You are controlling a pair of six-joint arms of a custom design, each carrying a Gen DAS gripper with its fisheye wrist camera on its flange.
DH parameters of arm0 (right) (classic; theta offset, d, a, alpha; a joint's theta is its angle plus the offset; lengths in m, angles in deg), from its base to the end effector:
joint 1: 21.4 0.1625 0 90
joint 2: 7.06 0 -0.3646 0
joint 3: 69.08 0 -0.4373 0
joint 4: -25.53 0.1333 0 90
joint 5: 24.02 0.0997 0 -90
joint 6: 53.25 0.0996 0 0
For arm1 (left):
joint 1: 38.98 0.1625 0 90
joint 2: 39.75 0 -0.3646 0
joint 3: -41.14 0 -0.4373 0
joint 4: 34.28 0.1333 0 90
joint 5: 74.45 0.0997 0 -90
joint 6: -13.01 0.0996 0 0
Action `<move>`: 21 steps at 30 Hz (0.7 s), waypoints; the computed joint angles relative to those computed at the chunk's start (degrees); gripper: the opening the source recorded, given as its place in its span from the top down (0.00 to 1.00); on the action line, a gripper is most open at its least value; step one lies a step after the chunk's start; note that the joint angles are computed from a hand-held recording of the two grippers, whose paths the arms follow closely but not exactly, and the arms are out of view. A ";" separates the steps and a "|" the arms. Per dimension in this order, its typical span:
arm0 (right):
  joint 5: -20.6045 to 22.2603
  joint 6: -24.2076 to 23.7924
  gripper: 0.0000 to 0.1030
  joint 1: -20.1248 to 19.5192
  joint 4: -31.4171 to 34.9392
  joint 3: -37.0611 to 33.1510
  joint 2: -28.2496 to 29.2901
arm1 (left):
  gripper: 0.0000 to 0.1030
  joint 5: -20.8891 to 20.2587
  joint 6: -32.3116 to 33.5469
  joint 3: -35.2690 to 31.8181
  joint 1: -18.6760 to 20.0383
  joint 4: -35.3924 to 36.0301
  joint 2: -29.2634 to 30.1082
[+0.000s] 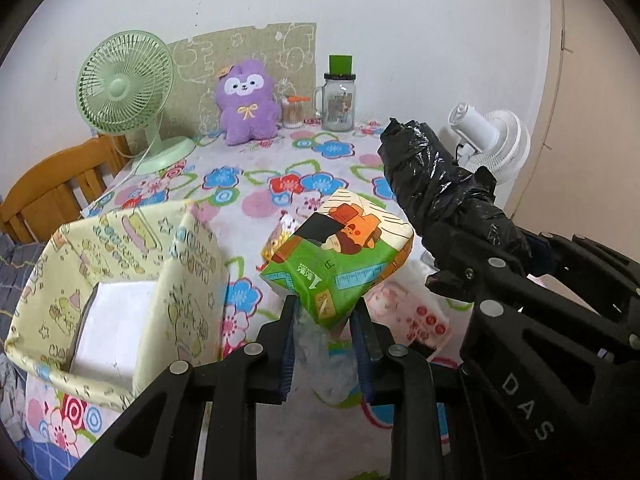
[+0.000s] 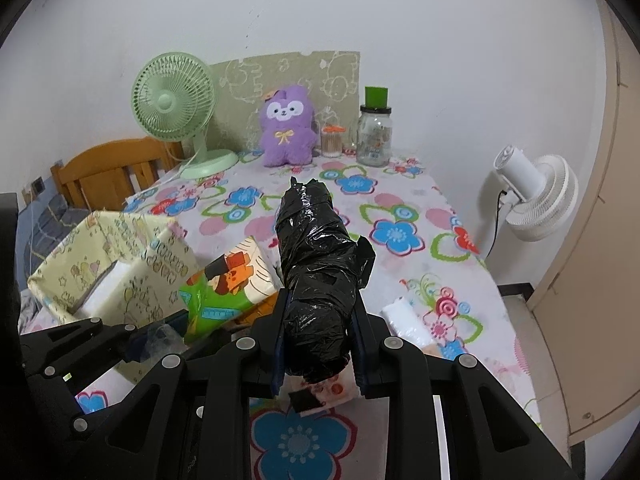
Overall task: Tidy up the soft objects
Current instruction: 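Lift the black bundle with the right tool while the left tool grasps the clear bag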
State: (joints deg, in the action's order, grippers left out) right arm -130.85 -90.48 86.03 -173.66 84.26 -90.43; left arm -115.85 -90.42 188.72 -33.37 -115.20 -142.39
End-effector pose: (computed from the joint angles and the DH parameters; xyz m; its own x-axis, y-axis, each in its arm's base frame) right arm 0.1983 -0.2830 0.1030 -0.6304 -0.5364 0.5611 -0.7705 0.5207 -0.3677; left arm -0.2136 -0.2300 0.0900 -0.6940 -0.2225 -0.6847 0.3889 0.6845 -0.6166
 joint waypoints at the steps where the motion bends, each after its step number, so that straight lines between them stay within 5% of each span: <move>1: -0.09 0.09 0.71 0.14 0.19 -0.17 -0.21 | 0.77 0.38 0.19 -0.22 0.17 0.05 -0.04; 21: -0.65 3.26 0.71 3.82 4.41 -4.03 -3.30 | 0.76 6.39 1.38 -4.84 1.42 4.27 1.04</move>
State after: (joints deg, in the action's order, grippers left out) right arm -131.50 -87.22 89.85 -169.25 80.23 -93.73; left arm -109.46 -89.05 183.88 -31.95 -110.93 -141.35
